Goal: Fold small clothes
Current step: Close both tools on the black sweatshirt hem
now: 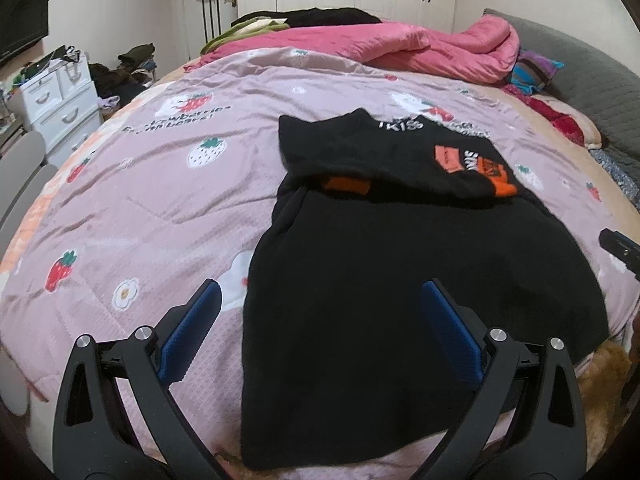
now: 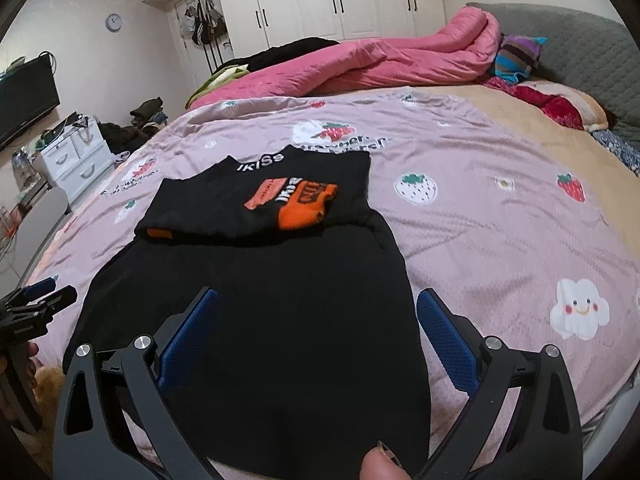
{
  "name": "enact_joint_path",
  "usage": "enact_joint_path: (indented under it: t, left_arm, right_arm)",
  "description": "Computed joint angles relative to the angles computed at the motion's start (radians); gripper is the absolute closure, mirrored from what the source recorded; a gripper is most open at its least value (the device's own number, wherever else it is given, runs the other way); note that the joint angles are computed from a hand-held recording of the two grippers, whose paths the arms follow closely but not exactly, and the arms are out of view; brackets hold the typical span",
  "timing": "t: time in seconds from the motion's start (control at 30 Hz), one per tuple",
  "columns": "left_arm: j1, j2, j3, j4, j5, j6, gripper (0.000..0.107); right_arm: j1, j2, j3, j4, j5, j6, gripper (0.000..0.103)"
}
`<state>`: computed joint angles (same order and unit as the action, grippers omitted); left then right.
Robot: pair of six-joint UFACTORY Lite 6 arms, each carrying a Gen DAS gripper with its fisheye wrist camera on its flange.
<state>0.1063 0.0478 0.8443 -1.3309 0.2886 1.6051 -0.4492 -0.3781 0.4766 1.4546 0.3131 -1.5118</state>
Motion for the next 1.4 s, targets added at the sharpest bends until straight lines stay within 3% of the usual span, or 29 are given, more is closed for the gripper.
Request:
enact_joint_path:
  t: [0.7, 0.9, 1.13, 1.2, 1.27, 1.33, 1.4]
  left_arm:
    - [0.085, 0.031, -0.05, 0.104, 0.007, -0.018, 0.013]
    - [0.146, 0.06, -0.035, 0.174, 0.072, -0.06, 0.013]
    - [0.232, 0.134, 0.039, 0.287, 0.241, -0.097, 0.014]
    - [0.239, 0.141, 0.048, 0.309, 0.259, -0.093, 0.02]
    - [0.251, 0.153, 0.06, 0.334, 0.287, -0.101, 0.032]
    - [0.257, 0.16, 0.065, 0.365, 0.3, -0.111, 0.042]
    - [0.27, 0.161, 0.061, 0.385, 0.32, -0.108, 0.051]
  right_arm:
    - [-0.15, -0.075, -0.115, -0.183, 0.07, 0.041, 0.005]
    - [-0.234, -0.083, -0.15, -0.232, 0.124, 0.03, 0.005]
    - [-0.342, -0.059, -0.177, -0.276, 0.196, -0.038, 0.005]
    - [-0.36, -0.058, -0.181, -0.282, 0.223, -0.059, 0.006]
    - [-0.368, -0.053, -0.18, -0.286, 0.235, -0.066, 0.006]
    - [-0.375, -0.03, -0.17, -0.285, 0.256, -0.077, 0.027]
    - [-0.373, 0.011, -0.155, -0.274, 0.255, -0.092, 0.033]
